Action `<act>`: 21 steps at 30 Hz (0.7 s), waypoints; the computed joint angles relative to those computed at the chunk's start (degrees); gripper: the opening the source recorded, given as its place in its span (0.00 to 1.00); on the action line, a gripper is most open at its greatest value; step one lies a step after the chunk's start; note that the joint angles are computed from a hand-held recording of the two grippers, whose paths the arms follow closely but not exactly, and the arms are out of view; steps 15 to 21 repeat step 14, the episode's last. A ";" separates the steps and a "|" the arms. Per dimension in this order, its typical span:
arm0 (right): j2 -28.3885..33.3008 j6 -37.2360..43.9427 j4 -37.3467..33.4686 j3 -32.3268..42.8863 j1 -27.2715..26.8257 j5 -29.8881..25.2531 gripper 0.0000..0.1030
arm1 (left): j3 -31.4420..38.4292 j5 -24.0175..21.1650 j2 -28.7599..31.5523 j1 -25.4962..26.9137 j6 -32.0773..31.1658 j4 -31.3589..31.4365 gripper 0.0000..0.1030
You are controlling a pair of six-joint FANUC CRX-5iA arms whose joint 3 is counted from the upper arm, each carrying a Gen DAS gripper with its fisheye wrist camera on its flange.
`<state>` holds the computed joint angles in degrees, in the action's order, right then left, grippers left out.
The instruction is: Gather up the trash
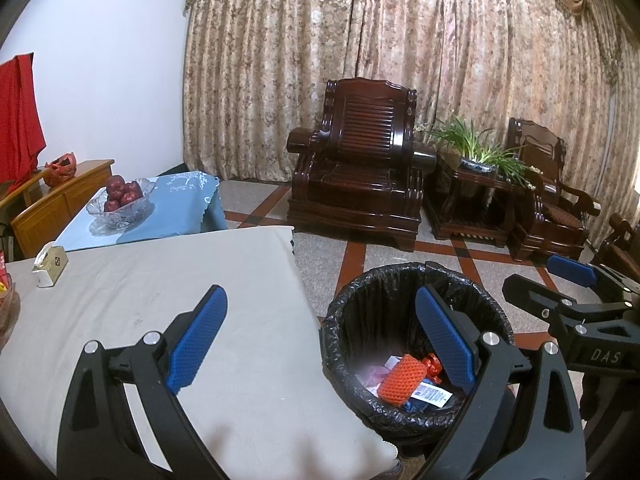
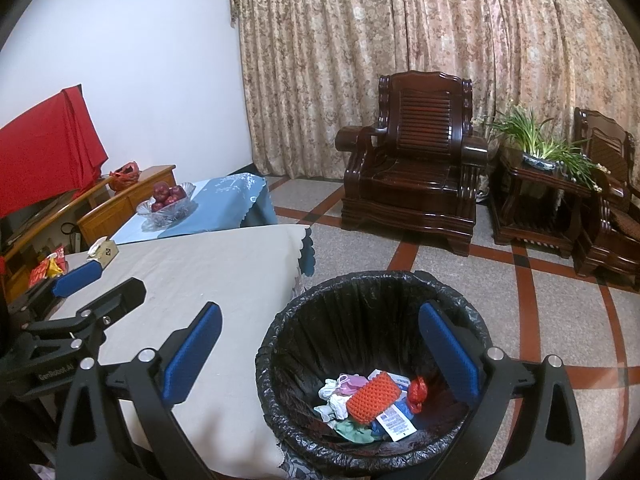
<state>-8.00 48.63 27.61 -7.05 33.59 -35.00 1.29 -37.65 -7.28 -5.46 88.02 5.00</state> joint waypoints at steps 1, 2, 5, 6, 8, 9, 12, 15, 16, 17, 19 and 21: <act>-0.01 -0.07 0.06 -0.05 0.03 0.00 0.94 | -0.40 0.20 -0.17 0.25 -0.46 0.42 0.90; 0.00 -0.02 0.00 -0.01 0.01 0.01 0.94 | -0.34 0.19 -0.11 0.26 -0.51 0.45 0.90; 0.03 0.04 -0.12 0.11 -0.01 -0.08 0.94 | -0.51 0.01 -0.22 0.45 -1.05 0.91 0.90; 0.05 0.11 -0.18 0.16 -0.02 -0.12 0.94 | -1.10 0.28 -0.45 0.87 -1.78 1.57 0.90; 0.06 0.14 -0.14 0.18 -0.04 -0.13 0.94 | -1.16 0.17 -0.57 0.92 -1.79 1.48 0.90; 0.05 0.07 -0.12 0.17 0.00 -0.18 0.94 | -1.27 0.19 -0.67 0.96 -1.83 1.52 0.90; 0.08 0.21 -0.22 0.24 -0.04 -0.15 0.94 | -0.90 0.15 -0.40 0.78 -1.58 1.33 0.90; 0.10 0.30 -0.35 0.26 0.00 -0.18 0.94 | -1.32 0.24 -0.60 1.12 -2.24 1.95 0.90; 0.10 0.30 -0.35 0.26 0.00 -0.18 0.94 | -1.32 0.24 -0.60 1.12 -2.24 1.95 0.90; 0.10 0.30 -0.35 0.26 0.00 -0.18 0.94 | -1.32 0.24 -0.60 1.12 -2.24 1.95 0.90; 0.10 0.30 -0.35 0.26 0.00 -0.18 0.94 | -1.32 0.24 -0.60 1.12 -2.24 1.95 0.90; 0.10 0.30 -0.35 0.26 0.00 -0.18 0.94 | -1.32 0.24 -0.60 1.12 -2.24 1.95 0.90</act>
